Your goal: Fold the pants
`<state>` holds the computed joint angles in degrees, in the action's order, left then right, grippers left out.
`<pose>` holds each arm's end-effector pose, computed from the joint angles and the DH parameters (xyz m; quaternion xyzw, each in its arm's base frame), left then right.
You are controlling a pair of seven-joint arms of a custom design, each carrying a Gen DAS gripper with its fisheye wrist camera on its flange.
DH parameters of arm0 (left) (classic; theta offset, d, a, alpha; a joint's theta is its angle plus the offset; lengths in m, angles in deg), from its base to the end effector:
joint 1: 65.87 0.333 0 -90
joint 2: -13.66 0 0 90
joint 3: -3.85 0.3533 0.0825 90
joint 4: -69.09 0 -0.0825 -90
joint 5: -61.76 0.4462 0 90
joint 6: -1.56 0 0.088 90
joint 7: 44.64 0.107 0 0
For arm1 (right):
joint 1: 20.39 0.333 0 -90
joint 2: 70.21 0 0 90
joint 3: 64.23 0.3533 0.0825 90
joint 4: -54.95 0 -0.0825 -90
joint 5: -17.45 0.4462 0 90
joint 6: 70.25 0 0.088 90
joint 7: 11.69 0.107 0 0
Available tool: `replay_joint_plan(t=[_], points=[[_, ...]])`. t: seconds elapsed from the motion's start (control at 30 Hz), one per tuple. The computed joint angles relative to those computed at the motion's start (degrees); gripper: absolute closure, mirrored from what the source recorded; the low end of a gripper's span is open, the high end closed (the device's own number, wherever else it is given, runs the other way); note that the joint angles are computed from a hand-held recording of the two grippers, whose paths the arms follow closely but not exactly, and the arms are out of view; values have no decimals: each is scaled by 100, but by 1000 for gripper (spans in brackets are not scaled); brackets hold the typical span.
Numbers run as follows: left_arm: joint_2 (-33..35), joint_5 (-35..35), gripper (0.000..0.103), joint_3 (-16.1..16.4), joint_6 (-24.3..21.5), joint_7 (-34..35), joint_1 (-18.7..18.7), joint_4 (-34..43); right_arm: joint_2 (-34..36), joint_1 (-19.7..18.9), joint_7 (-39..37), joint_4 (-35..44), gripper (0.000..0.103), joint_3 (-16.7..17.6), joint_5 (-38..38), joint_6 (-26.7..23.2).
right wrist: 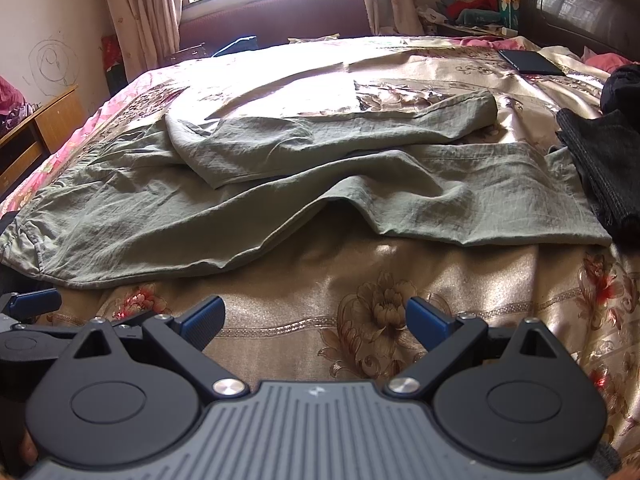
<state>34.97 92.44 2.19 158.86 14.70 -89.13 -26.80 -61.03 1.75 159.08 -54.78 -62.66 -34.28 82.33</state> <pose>0.6942 -0.3417 0.4718 -0.5441 0.7505 -0.2649 0.2654 0.6281 0.2996 0.4754 -0.5433 0.7382 -0.2673 0.2973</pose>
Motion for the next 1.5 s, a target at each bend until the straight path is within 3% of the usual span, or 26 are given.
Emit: replay_joint_plan(t=[0.67, 0.8, 0.9, 1.03, 1.13, 1.27, 1.33, 1.4, 1.43, 1.5], points=[[14, 55, 0, 14, 8, 21, -27, 15, -20, 6, 81, -10, 7, -14, -25, -11], [20, 37, 0, -66, 260, 211, -5, 59, -263, -92, 771, -209, 7, -110, -245, 129], [195, -500, 0, -366, 356, 871, 134, 331, -509, -326, 1462, -488, 7, -170, -193, 168], [599, -899, 0, -470, 459, 1617, -4, 856, -813, -768, 2360, -1028, 9, -232, 60, 392], [918, -1345, 0, -632, 407, 2186, -26, 1229, -825, -1106, 3072, -1288, 19, -294, -13, 1100], [1221, -1796, 0, -615, 169, 2578, -140, 1639, -623, -1249, 3120, -1089, 22, -304, -220, 1071], [1292, -1889, 0, -533, 208, 2675, -220, 1711, -606, -1293, 3662, -1157, 28, -392, -544, 1253], [1309, -1946, 0, -477, 344, 2780, -265, 1677, -626, -1351, 4459, -1237, 40, -490, -1106, 1457], [1316, -1982, 0, -462, 369, 2831, -281, 1665, -647, -1375, 4784, -1255, 44, -509, -1325, 1455], [1329, -2128, 0, -539, 312, 3016, -236, 1665, -701, -1406, 5288, -1283, 61, -486, -1559, 1263]])
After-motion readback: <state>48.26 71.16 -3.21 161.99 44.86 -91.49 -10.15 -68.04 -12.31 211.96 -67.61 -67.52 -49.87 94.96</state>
